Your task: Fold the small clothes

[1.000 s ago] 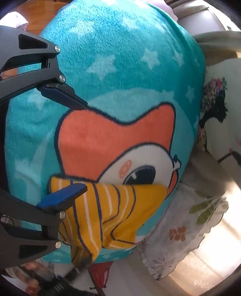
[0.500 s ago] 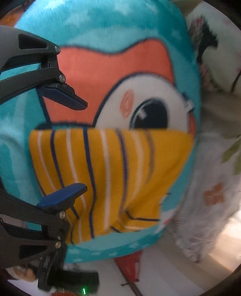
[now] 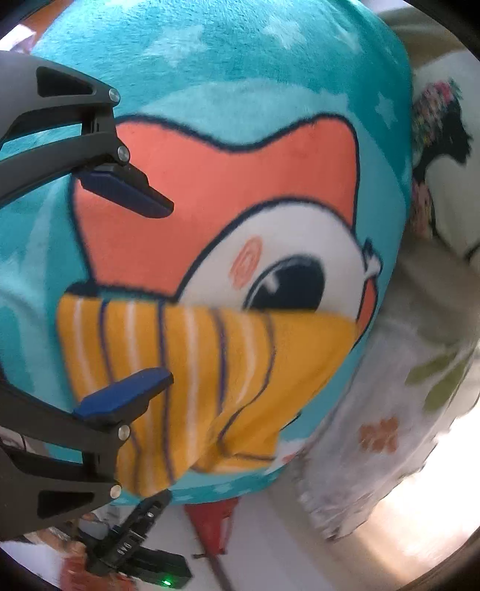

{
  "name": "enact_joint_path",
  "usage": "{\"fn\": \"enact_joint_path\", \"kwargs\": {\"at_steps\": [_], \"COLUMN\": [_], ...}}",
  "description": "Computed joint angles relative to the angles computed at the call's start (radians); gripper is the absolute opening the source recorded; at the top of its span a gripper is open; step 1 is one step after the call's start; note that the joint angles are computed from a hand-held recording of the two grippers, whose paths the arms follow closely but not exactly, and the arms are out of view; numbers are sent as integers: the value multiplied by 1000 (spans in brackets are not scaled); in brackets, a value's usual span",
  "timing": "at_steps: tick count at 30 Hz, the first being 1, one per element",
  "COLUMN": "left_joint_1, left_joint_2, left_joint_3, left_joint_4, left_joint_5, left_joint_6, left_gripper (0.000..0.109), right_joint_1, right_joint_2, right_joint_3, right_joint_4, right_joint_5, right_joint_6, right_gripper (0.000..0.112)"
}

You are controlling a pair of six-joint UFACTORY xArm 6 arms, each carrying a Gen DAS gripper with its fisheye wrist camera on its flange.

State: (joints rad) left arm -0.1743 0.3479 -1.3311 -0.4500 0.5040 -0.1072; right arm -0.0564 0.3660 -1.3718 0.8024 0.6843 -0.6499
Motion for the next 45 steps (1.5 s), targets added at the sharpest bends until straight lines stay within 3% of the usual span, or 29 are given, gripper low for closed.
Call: {"fn": "enact_joint_path", "kwargs": {"at_steps": [4, 9, 11, 12, 13, 14, 17, 20, 22, 23, 25, 29, 34, 37, 41, 45], "left_joint_1": [11, 11, 3, -1, 4, 12, 9, 14, 15, 14, 14, 30, 69, 114, 176, 225], "left_joint_2": [96, 245, 271, 265, 264, 267, 229, 185, 164, 167, 176, 129, -42, -112, -204, -286], "left_joint_3": [-110, -292, -322, -316, -321, -336, -333, -336, -339, -348, -345, -253, -8, 82, 187, 279], "left_joint_4": [-110, -268, -314, -312, -350, -370, -282, -268, -243, -198, -69, -67, -43, 20, 113, 104], "left_joint_5": [6, 168, 209, 199, 224, 254, 231, 220, 194, 185, 161, 153, 31, 0, -34, -81], "left_joint_6": [125, 277, 316, 320, 350, 353, 325, 359, 359, 326, 225, 221, 231, 184, 118, 149], "left_gripper": [83, 84, 84, 82, 61, 50, 40, 39, 43, 56, 66, 66, 72, 74, 77, 83], "right_joint_1": [26, 57, 51, 47, 46, 44, 43, 48, 57, 61, 77, 120, 109, 116, 158, 259], "right_joint_2": [102, 266, 318, 337, 345, 353, 326, 262, 225, 211, 202, 200, 101, 14, -99, -128], "right_joint_3": [-111, -287, -348, -373, -382, -394, -367, -319, -288, -274, -259, -200, -69, 21, 86, 81], "right_joint_4": [5, -7, 53, 82, 105, 115, 184, 268, 313, 338, 320, 27, -89, -257, -242, -223], "right_joint_5": [-1, 64, 141, 181, 202, 232, 265, 272, 254, 244, 193, -23, -135, -257, -333, -355], "right_joint_6": [-8, 39, 45, 50, 59, 75, 83, 23, -26, -47, -42, 163, 249, 400, 402, 379], "right_gripper": [78, 79, 78, 70, 65, 56, 46, 41, 39, 39, 39, 49, 55, 55, 60, 56]}}
